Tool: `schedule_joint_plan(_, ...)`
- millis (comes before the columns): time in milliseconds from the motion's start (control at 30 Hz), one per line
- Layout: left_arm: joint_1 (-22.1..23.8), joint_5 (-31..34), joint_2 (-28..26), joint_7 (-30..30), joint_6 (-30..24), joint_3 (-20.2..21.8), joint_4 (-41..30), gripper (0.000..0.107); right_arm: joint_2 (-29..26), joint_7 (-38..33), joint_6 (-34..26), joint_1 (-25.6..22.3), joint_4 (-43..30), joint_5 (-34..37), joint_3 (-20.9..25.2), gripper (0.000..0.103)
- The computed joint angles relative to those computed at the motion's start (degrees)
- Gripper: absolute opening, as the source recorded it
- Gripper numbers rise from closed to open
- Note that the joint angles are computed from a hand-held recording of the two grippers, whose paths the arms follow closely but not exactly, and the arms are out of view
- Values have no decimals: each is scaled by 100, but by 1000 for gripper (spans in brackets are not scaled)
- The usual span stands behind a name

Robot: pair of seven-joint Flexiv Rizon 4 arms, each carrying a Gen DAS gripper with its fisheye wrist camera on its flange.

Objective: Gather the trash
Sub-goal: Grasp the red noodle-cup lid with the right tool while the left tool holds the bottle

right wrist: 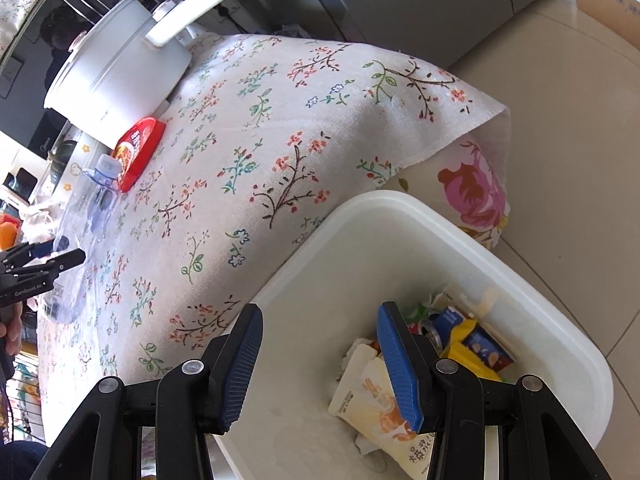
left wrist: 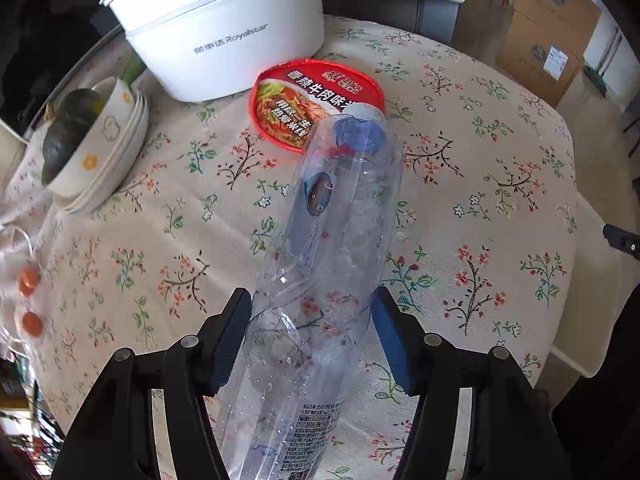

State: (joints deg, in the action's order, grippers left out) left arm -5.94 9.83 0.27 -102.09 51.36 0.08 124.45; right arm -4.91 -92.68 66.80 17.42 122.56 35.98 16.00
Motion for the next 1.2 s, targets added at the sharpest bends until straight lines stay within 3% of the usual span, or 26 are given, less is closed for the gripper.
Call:
schedule_joint_plan(133,19,-1224,467,-132,477,172,632,63,-29,-164,-2,19,-153,335,72,53)
schedule_joint_plan(300,144,-1933,735,-796,970,230,1202,63,-221,-779,-91,28,-781,1288,205,53)
schedule_joint_plan(367,152,-2274,638,-704,987,270,1338,63,-474,-951,-303,35,-1193,1637,257,53)
schedule_joint_plan(500,165,-2591,533,-476,1145,255,1403,63,-1189,-682,-307,236,-1958,1648,402,53)
schedule_joint_plan(667,204,-2803,492,-272,1066,258,1385,65,-2166,242,-305,584,-2968,1046,490,53)
schedule_joint_plan(867,299,-2851,169,-204,820,223,1148,65,-2883,1476,-98,953,-3646,205,403,53)
schedule_joint_plan(1200,386,-2677,198,-432,1068,267,1143,62,-3413,2740,472,1109,-3962,-782,483,47)
